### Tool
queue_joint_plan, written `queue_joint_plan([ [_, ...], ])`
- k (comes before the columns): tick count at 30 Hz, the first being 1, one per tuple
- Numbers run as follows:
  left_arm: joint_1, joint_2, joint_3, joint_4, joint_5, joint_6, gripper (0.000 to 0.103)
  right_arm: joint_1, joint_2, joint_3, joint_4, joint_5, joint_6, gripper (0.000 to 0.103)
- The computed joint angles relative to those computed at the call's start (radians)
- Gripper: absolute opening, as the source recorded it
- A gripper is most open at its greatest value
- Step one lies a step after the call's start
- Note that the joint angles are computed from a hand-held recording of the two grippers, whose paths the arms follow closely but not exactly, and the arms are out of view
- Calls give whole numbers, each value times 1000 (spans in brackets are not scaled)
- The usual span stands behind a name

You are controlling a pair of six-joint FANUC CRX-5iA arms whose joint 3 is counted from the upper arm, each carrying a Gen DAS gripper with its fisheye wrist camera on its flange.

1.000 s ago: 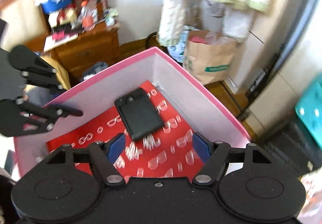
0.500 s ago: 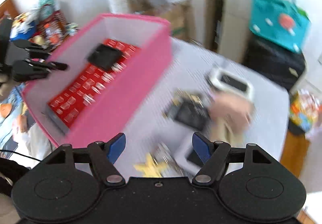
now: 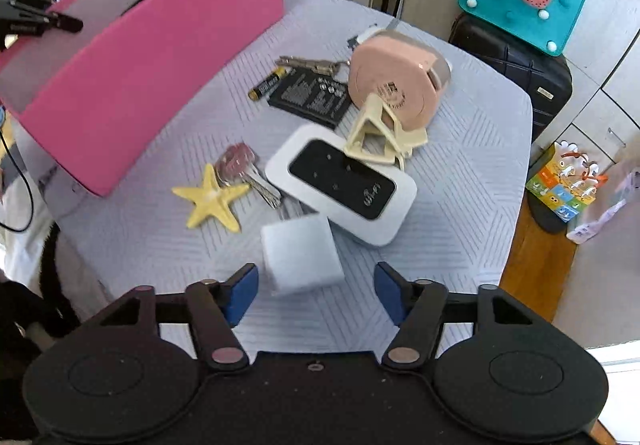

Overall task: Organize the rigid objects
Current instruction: 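Lower the right gripper onto the white charger cube and grasp it, then carry the white charger cube into the pink box and release it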

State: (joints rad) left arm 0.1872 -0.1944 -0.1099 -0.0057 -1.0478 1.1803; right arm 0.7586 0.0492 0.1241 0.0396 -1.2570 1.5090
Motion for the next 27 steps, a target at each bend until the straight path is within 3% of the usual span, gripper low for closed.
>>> queue_joint_plan([
  [10, -12, 7, 17, -22, -17, 21, 13, -1, 8, -20, -14, 59, 114, 57],
  [11, -12, 9, 19, -21, -20, 21, 13, -5, 25, 6, -25, 33, 120, 49],
  [13, -14, 13, 26, -27, -27, 22, 13, 7, 66, 66, -5, -44, 70, 50],
  [18, 10, 24, 37, 21, -58, 4, 14, 46, 75, 114, 28, -86, 33, 48],
  [27, 28, -20, -5, 47, -27, -52, 11, 70, 89, 166, 119, -72, -8, 48],
])
